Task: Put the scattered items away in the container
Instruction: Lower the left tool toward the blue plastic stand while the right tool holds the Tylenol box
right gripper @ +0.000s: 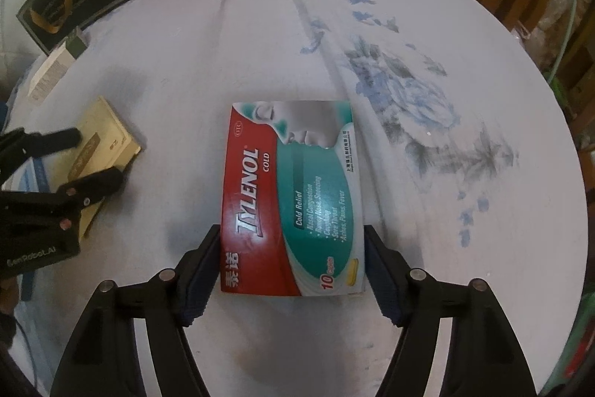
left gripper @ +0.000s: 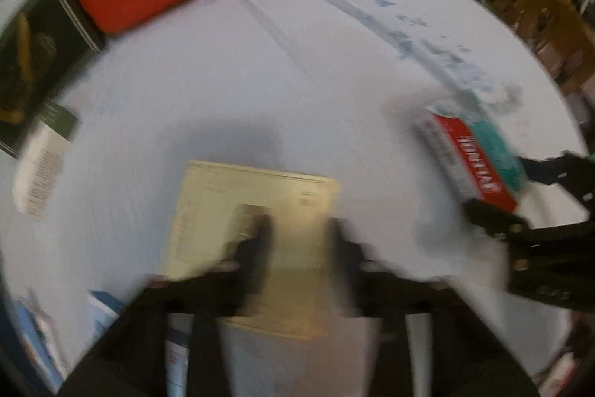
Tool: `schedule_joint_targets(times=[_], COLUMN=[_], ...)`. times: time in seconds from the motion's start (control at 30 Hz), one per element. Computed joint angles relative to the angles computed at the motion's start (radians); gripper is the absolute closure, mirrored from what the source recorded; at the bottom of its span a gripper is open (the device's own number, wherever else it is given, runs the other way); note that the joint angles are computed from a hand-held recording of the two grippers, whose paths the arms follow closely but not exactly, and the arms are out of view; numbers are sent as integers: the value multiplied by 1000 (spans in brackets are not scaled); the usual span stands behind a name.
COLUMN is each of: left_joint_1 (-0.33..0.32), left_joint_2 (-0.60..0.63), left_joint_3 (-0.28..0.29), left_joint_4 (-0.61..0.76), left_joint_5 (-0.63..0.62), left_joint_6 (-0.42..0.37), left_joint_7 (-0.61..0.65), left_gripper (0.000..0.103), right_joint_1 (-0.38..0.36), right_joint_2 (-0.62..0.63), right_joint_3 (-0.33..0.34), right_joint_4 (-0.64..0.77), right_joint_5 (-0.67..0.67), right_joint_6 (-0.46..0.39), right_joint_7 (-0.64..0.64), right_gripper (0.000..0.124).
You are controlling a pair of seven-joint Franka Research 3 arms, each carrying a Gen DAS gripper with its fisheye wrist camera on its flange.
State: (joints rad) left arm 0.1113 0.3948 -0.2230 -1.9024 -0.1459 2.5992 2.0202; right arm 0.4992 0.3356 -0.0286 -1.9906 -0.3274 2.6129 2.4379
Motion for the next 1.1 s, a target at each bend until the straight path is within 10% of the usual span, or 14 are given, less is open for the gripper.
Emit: schedule_joint_targets(times=[0.17, 0.23, 0.3, 0.7, 1.1], left_joint_1=[9, -39, -35, 52, 130], left_joint_2=[22, 9, 13, -167, -325], left_joint_3=[1, 58, 72, 62, 214], left_joint_4=[31, 15, 22, -178, -391], left_joint_5=[-18, 73, 105, 48, 134], left_joint_6=[-13, 19, 29, 110, 243], left_joint_7=[-16, -117, -169, -178, -183], left_gripper=[78, 43, 34, 31, 26], right_joint_1=[-10, -19, -19, 1, 132], right_joint_2=[-14, -33, -46, -36, 45], right_joint_3=[12, 15, 15, 35, 30], right_joint_4=[-9, -44, -66, -11, 131], right_joint_5=[29, 47, 46, 25, 8], right_joint_6=[-15, -2, 12, 15, -13], right_joint_7=[-17, -15, -5, -25, 13], right_gripper=[52, 52, 52, 52, 52])
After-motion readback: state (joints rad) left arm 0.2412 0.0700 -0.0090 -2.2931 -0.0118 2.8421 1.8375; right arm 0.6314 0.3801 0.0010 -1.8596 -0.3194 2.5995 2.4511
